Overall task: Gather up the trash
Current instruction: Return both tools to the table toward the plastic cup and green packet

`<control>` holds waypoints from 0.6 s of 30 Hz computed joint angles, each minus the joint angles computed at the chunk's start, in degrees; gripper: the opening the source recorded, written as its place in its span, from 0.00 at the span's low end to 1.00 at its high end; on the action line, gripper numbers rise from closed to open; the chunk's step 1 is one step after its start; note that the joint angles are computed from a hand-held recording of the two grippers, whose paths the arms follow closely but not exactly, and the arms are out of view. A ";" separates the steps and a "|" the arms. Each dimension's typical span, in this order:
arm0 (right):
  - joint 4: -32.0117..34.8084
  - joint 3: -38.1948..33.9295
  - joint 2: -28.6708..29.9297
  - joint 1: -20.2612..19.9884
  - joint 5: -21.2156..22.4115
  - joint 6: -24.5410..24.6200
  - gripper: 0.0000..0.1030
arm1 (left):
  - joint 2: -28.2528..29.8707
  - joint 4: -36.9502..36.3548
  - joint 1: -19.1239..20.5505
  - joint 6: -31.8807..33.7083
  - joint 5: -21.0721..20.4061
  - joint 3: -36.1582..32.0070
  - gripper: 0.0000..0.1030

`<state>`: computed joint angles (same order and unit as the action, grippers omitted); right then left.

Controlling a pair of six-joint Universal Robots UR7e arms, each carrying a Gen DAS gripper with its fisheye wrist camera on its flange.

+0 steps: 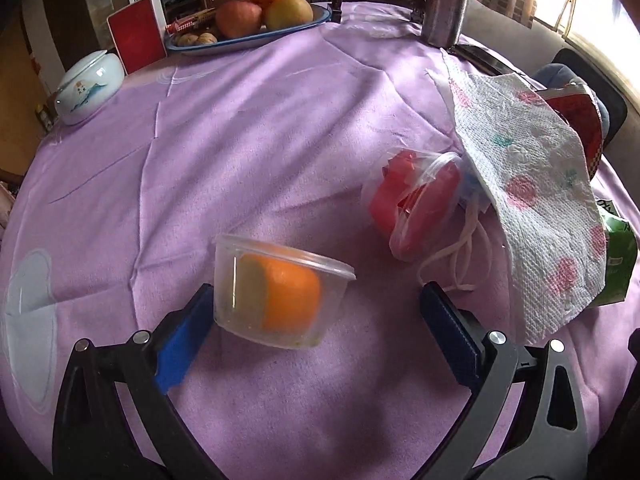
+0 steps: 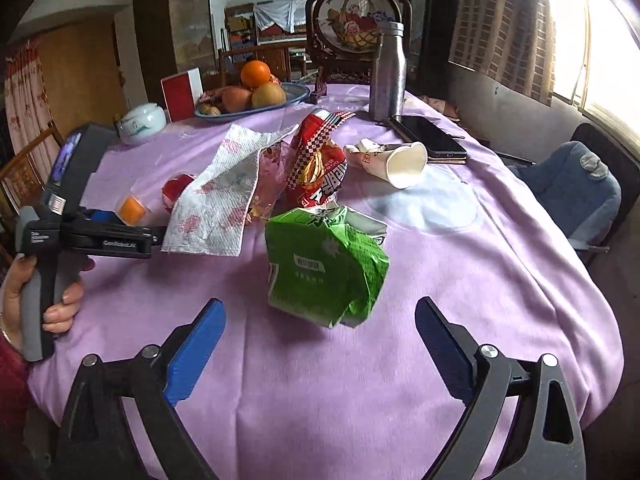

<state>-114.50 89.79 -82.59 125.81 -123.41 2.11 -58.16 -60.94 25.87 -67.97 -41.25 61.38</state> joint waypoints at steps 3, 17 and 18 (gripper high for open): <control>3.28 -2.71 4.38 0.28 -2.94 0.02 0.94 | -0.42 -0.18 0.29 -0.57 1.00 0.47 0.95; 1.51 -2.54 1.33 -4.24 -6.60 3.83 0.94 | -0.01 1.73 0.21 -2.00 0.86 -0.47 0.95; 2.14 -2.61 0.59 -4.75 -4.57 4.02 0.94 | 0.02 2.00 0.19 -2.33 0.83 -0.57 0.95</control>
